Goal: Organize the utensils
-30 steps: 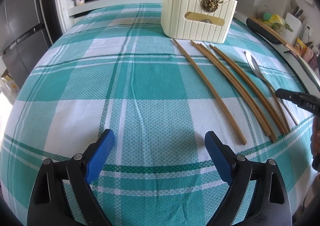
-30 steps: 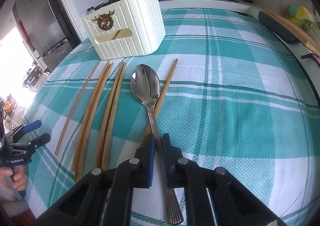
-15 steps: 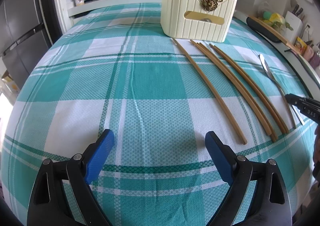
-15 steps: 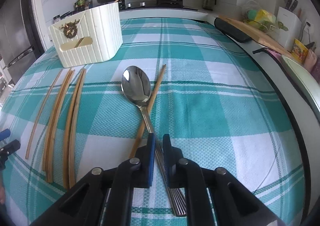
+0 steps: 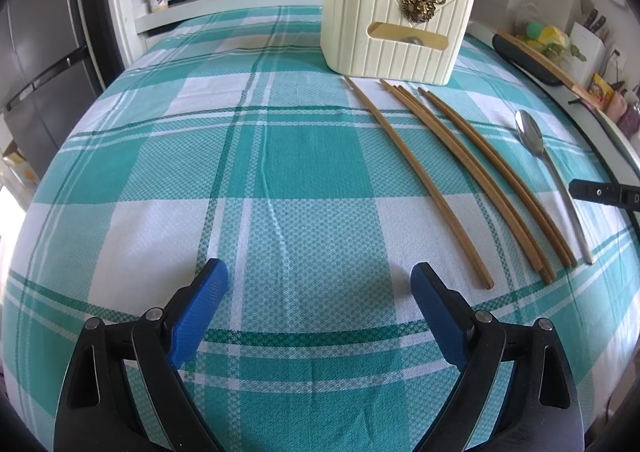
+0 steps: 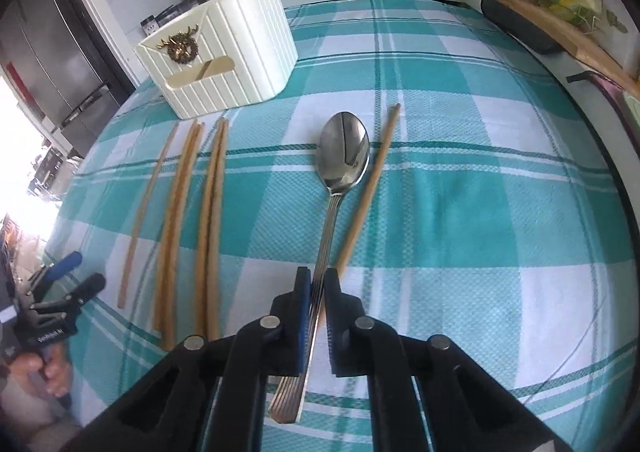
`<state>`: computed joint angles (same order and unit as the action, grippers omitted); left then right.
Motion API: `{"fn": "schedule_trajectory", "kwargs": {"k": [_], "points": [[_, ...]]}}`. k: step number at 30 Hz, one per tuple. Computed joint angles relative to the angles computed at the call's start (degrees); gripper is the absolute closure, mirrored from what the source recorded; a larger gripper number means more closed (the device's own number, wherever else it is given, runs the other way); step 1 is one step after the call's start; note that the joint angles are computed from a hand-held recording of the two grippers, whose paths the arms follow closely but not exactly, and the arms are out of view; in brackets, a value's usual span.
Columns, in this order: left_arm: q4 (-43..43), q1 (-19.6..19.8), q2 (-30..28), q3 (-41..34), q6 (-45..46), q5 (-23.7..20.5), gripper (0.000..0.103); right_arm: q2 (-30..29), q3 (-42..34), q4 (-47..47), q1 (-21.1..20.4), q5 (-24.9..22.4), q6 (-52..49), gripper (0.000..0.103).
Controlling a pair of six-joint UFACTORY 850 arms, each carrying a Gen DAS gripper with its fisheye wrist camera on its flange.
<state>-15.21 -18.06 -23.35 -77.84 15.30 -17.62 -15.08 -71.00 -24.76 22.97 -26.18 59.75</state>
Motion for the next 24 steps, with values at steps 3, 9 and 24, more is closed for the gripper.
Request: {"fn": "schedule_trajectory", "kwargs": {"k": [3,9,24], "points": [[-0.17,0.01,0.03,0.03,0.13,-0.02,0.01,-3.42,-3.52,-3.09,1.53,-4.17,1.89,0.1],[-1.46,0.04,-0.13,-0.19,1.65,-0.49,0.006,0.07,1.62,-10.73,2.01,0.41,12.85,0.065],[-10.89,1.12,-0.55,-1.98,9.18,-4.62,0.005,3.93,7.33,-21.85,2.74,-3.45,24.07,0.066]]}}
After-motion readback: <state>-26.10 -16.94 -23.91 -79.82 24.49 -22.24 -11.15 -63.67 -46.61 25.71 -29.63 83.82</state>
